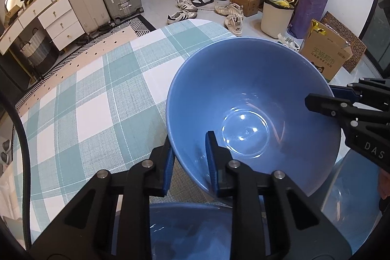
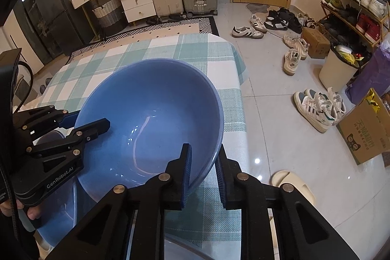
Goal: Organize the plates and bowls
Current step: 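Lift the blue bowl with both tools over another blue bowl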
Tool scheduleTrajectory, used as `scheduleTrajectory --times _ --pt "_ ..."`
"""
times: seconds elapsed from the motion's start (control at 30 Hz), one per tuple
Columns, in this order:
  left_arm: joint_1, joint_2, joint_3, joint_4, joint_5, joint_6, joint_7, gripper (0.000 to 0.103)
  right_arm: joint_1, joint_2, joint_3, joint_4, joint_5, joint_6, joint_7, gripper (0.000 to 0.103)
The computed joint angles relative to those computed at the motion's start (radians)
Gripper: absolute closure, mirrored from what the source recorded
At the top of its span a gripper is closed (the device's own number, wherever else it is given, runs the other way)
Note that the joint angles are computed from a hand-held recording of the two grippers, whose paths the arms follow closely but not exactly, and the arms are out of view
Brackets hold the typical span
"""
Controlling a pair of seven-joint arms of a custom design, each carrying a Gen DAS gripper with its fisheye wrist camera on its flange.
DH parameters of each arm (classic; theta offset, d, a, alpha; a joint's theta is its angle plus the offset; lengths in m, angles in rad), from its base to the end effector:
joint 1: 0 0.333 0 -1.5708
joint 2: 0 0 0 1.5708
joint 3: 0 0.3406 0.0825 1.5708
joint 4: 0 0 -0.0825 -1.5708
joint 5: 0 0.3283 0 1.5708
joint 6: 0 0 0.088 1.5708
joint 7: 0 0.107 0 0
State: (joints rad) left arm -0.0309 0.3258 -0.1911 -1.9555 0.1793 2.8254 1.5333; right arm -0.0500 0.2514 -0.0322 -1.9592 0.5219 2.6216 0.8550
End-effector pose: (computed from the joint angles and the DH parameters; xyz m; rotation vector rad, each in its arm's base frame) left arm 0.6050 -0.1332 0.4349 -1.5969 2.1934 -0.5709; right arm 0.5960 -0.0592 0.4473 -2.0855 1.6471 -0.3307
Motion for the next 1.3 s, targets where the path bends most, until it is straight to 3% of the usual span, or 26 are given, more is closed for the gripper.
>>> scheduleTrajectory --times 0.6,0.83,1.3 --pt "-0.010 -0.085 0.002 -0.071 0.010 0.090 -0.013 0.082 -0.008 -0.064 0.001 -0.048 0.062 0.041 -0.051 0.084" --pt "-0.024 -0.161 0.020 -0.132 0.049 0.130 -0.056 0.082 0.001 -0.124 -0.003 -0.090 0.103 0.064 -0.084 0.084" --pt "-0.038 -0.366 0.039 -0.286 -0.009 0.165 -0.039 0.082 0.048 -0.269 -0.024 -0.190 0.157 0.095 -0.131 0.084"
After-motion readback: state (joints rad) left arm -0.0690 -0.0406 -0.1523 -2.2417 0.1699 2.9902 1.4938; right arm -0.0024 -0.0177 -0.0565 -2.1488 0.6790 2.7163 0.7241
